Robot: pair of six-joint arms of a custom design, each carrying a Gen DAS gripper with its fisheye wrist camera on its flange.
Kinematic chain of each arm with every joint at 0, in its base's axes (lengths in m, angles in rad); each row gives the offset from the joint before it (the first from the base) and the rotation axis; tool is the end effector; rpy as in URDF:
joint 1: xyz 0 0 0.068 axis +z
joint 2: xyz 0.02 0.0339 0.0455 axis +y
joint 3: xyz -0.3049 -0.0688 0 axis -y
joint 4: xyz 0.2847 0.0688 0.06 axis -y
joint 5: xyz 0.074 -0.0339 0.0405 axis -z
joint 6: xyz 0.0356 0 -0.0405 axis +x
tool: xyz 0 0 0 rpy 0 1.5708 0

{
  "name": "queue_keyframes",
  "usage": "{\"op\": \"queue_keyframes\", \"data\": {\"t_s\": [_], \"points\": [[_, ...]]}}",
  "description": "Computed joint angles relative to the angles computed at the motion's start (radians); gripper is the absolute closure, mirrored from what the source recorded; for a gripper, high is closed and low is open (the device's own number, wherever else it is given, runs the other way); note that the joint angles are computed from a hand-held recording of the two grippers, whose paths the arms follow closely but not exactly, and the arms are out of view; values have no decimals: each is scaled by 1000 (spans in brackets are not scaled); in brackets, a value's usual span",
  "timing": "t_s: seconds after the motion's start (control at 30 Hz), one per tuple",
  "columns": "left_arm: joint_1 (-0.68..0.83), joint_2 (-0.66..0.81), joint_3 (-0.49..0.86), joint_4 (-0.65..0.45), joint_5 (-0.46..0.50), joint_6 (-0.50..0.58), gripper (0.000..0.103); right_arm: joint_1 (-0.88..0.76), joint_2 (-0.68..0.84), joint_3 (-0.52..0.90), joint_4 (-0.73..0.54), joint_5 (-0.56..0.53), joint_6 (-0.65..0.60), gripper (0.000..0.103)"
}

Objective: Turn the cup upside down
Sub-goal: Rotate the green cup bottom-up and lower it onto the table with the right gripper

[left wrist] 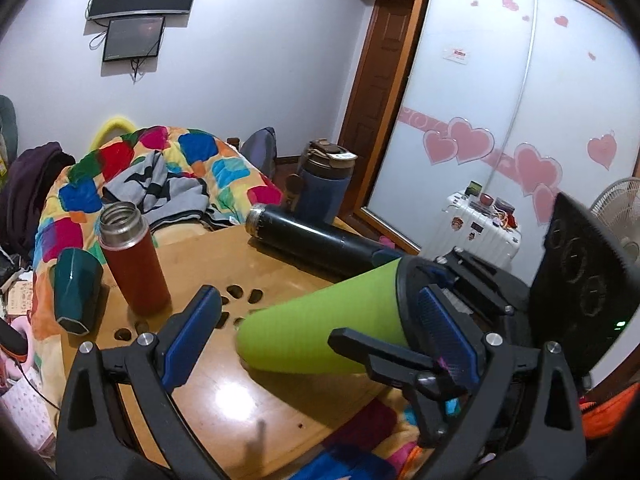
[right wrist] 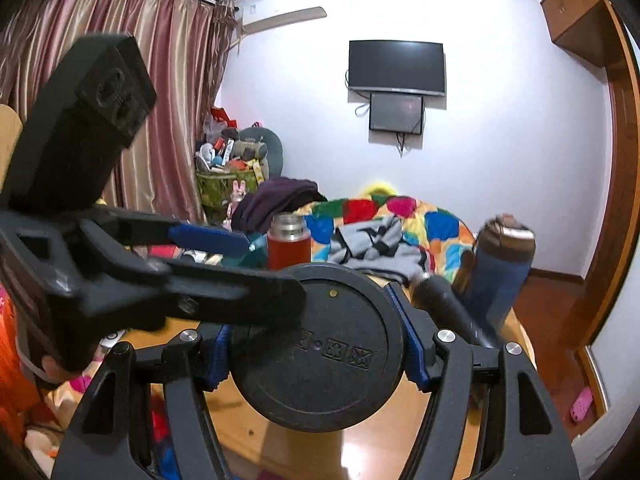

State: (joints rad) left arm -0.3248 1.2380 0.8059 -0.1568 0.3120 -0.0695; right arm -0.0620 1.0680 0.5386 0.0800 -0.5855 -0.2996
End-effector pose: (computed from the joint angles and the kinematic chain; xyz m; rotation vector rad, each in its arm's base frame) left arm 0.2749 -0.1041 0.2770 0.4580 2.1328 -0.5629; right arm 0.2432 0.0046 0.2436 -0.5895 1.8668 0.3531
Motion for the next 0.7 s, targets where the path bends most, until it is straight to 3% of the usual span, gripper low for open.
{"op": "queue_keyframes", "data": {"t_s": [0.13,0.33,0.7], "points": [[64,52,59,-17,57,-4,3,46,67,50,34,38,39,40],[122,109,113,-11,63,-15,3,111,173,105,114,88,109,40],[176,186,183,-6,40,-18,3,146,293,205,74,71,139,39]]}}
